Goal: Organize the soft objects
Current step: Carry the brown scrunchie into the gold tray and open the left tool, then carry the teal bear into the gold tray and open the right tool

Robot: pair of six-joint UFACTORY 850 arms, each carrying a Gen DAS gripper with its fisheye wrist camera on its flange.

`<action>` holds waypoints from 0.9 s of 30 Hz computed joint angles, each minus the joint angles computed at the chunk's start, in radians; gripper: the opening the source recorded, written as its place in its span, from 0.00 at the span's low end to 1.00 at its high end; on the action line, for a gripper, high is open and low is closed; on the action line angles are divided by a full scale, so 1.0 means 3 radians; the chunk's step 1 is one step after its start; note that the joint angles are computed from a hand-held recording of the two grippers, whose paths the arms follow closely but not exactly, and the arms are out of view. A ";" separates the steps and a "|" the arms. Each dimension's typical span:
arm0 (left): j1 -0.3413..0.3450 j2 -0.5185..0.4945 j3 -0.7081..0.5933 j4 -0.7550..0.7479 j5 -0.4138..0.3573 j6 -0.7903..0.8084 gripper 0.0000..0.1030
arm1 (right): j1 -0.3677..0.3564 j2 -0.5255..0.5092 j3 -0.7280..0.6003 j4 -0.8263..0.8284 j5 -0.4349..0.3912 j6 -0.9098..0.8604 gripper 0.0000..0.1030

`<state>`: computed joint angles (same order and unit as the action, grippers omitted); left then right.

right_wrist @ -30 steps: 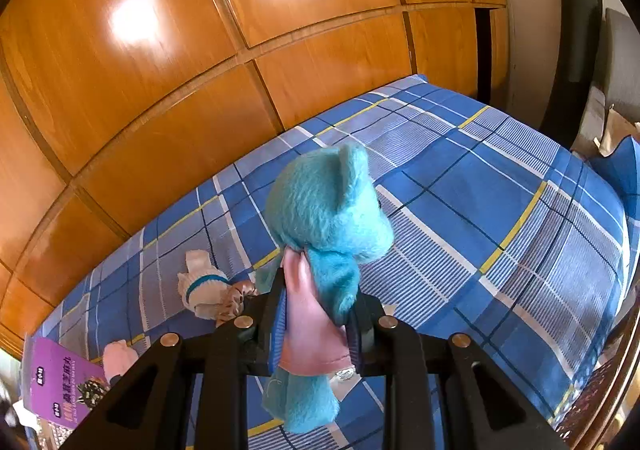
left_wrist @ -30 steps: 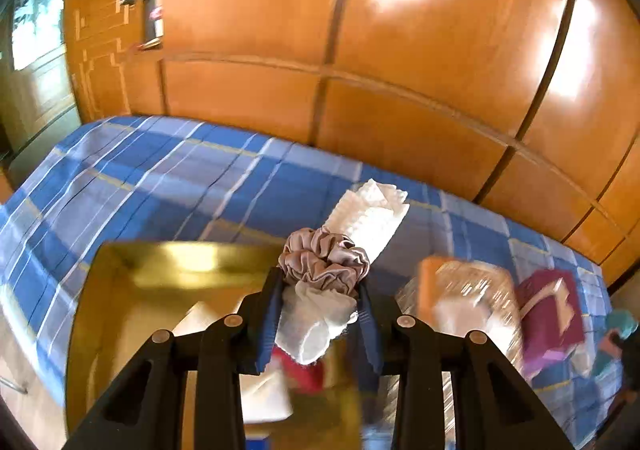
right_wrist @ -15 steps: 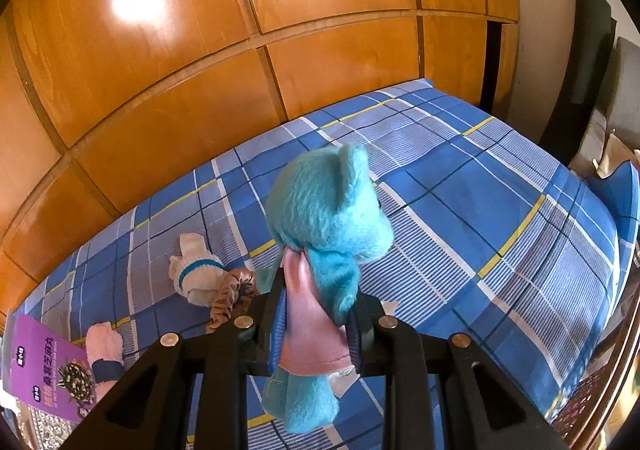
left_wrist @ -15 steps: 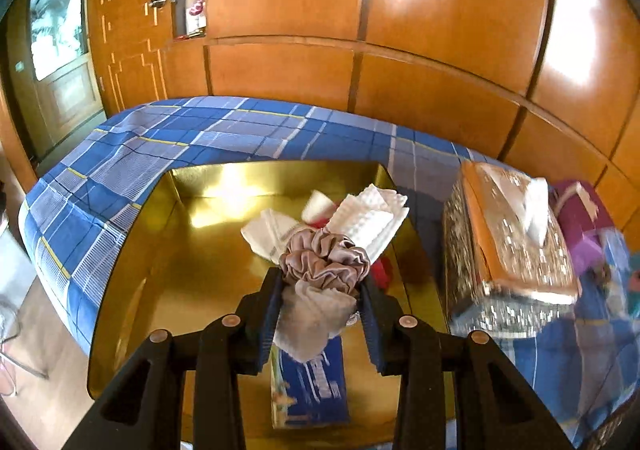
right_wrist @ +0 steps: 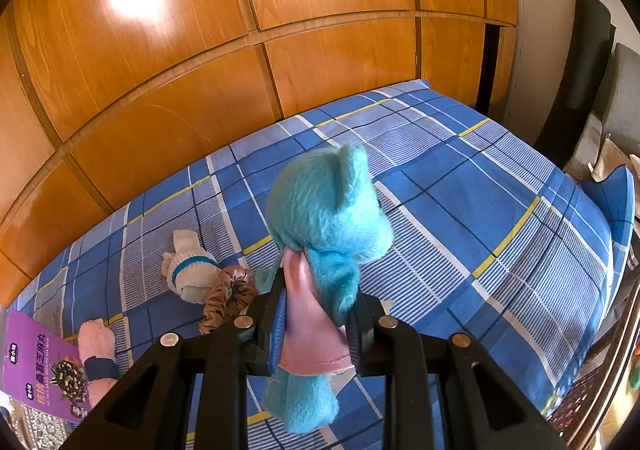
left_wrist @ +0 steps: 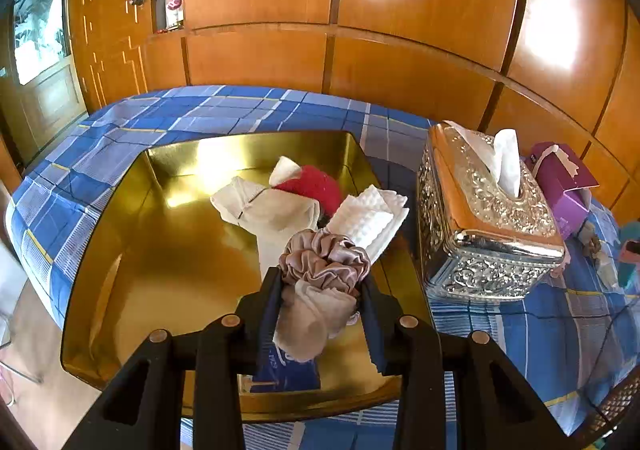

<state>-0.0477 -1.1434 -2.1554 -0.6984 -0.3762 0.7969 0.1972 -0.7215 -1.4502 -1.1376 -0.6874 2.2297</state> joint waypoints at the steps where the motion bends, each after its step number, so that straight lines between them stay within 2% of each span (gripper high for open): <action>1: -0.0001 -0.0006 -0.0006 0.0018 -0.0012 -0.0015 0.37 | -0.0001 0.0000 0.0001 -0.0005 0.0000 0.0002 0.23; 7: -0.0007 -0.0149 -0.0192 0.0305 -0.0250 -0.0332 0.39 | -0.0001 0.0004 0.0007 -0.0008 -0.0001 0.0017 0.23; 11: -0.0006 -0.0262 -0.0345 0.0441 -0.0425 -0.0511 0.51 | -0.0001 0.0004 0.0006 -0.0004 -0.0009 0.0030 0.23; 17: 0.0015 -0.0181 -0.0196 0.0354 -0.0269 -0.0423 0.62 | 0.0002 -0.0025 -0.0042 0.0076 -0.0038 -0.0063 0.23; 25: 0.0045 -0.0062 -0.0014 0.0169 -0.0147 -0.0133 0.64 | -0.0008 -0.0100 -0.0146 0.0287 -0.0088 -0.0341 0.23; 27: 0.0055 -0.0013 0.0052 0.0096 -0.0109 -0.0022 0.68 | -0.0024 -0.0129 -0.0187 0.0399 -0.0065 -0.0494 0.23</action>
